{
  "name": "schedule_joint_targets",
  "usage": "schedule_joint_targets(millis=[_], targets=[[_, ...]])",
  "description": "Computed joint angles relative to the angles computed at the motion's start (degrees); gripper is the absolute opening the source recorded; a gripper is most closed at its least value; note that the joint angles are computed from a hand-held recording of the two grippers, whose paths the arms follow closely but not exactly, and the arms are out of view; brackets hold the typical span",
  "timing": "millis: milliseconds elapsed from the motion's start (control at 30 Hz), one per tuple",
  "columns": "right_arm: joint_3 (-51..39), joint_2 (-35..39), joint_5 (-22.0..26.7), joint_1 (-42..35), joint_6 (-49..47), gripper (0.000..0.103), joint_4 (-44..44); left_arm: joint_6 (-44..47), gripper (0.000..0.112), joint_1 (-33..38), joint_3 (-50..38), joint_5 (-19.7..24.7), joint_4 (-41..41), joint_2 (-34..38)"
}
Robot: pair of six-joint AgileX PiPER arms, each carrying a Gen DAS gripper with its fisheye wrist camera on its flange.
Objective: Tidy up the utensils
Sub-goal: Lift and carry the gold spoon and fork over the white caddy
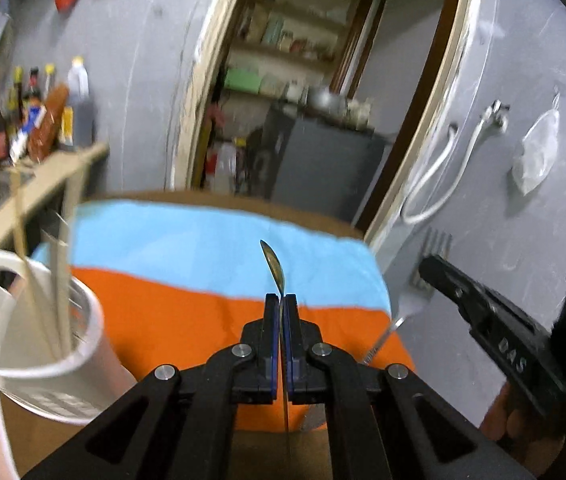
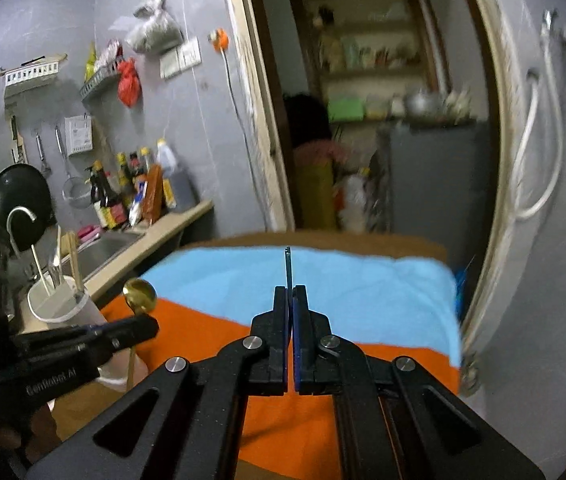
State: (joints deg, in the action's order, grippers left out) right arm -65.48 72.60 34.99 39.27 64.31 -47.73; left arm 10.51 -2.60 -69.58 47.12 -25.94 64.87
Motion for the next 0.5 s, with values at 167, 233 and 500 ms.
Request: schedule_joint_targets(millis=[167,233,500], targets=[[-9.4,2.1,14.3,12.7,7.3,0.002,-13.1,11.8,0.002,14.7,-4.6,7.2,-13.5,-1.4],[-14.9,4.7,17.8,16.7,7.0,0.002,-16.7,15.4,0.002,21.5,-7.7,11.7,-18.5,-0.2],[-35.4,15.5,21.5,25.3,2.8,0.002,-22.4,22.7,0.002,42.3,-14.1,18.0,-30.2,5.7]])
